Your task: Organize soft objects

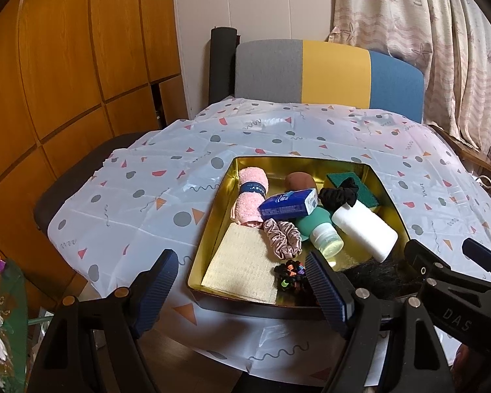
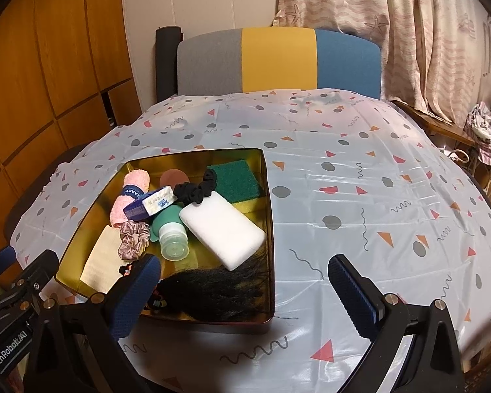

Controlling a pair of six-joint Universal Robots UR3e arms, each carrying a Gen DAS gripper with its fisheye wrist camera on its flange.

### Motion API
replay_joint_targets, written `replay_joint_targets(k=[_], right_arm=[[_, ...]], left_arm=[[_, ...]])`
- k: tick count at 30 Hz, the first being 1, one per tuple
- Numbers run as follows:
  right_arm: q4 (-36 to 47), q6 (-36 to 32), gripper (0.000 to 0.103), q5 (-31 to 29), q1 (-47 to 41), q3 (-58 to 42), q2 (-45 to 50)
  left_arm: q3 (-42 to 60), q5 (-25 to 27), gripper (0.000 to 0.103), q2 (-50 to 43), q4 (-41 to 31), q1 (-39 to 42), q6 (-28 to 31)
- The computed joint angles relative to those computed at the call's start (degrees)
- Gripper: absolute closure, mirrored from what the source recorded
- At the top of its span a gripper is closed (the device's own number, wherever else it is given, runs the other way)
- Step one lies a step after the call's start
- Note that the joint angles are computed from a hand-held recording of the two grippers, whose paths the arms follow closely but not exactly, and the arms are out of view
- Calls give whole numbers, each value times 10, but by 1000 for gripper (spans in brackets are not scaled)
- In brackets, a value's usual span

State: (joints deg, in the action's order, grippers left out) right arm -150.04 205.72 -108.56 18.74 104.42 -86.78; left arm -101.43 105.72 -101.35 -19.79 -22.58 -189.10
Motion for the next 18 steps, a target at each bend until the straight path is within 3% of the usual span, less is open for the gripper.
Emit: replay_joint_targets(k=[18], right_arm=[[4,1,0,3,-3,-1,0]], left_arm=[[-3,-2,22,1,6,-3,11]])
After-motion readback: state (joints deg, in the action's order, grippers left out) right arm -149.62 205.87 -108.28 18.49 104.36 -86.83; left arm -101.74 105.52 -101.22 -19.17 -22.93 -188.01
